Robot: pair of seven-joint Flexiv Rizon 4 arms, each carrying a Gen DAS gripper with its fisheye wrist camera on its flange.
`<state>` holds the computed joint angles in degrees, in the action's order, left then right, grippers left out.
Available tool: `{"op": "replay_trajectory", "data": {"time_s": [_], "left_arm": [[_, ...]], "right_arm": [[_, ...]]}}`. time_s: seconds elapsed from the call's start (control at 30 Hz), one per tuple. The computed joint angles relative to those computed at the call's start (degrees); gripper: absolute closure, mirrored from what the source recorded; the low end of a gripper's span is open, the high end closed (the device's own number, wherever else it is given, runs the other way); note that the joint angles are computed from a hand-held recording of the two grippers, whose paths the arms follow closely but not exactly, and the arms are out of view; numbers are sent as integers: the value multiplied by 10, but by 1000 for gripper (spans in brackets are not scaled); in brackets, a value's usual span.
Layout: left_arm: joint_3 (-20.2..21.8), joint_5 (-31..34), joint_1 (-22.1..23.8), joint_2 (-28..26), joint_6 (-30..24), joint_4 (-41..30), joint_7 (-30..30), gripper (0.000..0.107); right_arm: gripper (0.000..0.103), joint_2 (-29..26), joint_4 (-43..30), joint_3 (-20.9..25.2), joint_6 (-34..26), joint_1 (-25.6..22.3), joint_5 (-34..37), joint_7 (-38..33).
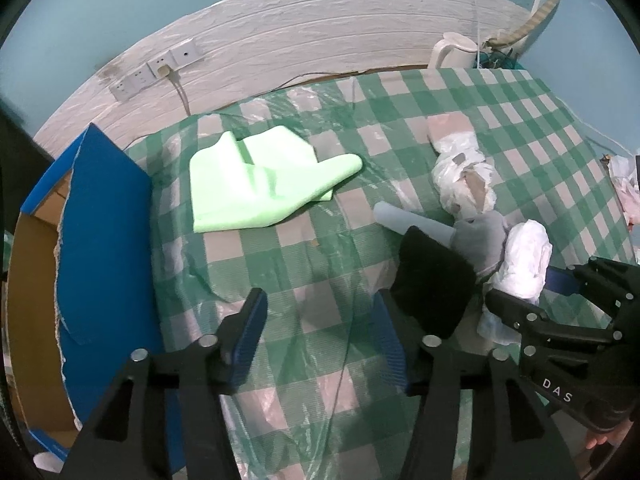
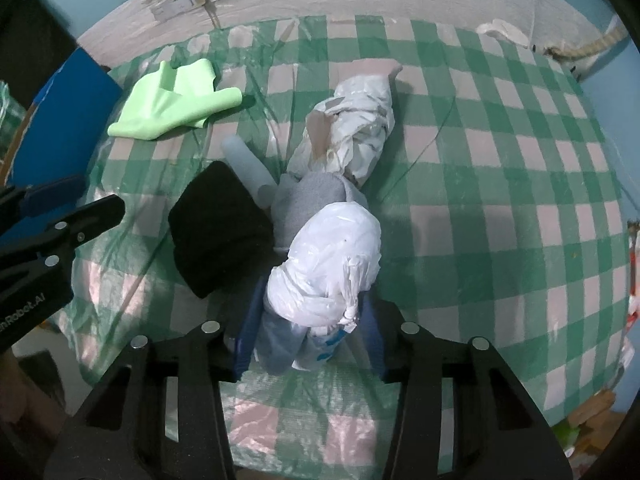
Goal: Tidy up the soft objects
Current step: 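Grasp the white plastic-bag bundle with right tool while left tool nears the black beanie, then close left tool on the black knit beanie and lift it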
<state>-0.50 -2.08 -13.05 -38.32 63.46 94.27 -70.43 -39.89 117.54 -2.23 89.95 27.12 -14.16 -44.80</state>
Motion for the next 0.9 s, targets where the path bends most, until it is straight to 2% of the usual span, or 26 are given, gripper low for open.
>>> {"op": "replay_trajectory", "data": {"time_s": [0.13, 0.6, 0.73, 0.9], "left_arm": [[-12, -7, 3, -1, -2, 1, 9, 42], [-19, -17, -8, -19, -26, -16, 15, 42], [-45, -47, 8, -22, -37, -14, 33, 32], [-34, -40, -9, -29, -35, -22, 32, 31]], "right_arm": [[61, 7, 13, -30, 13, 22, -4, -2], [62, 13, 31, -87, 31, 47, 11, 0], [62, 13, 32, -85, 32, 38, 16, -1], [62, 10, 28, -66, 31, 19, 19, -9]]}}
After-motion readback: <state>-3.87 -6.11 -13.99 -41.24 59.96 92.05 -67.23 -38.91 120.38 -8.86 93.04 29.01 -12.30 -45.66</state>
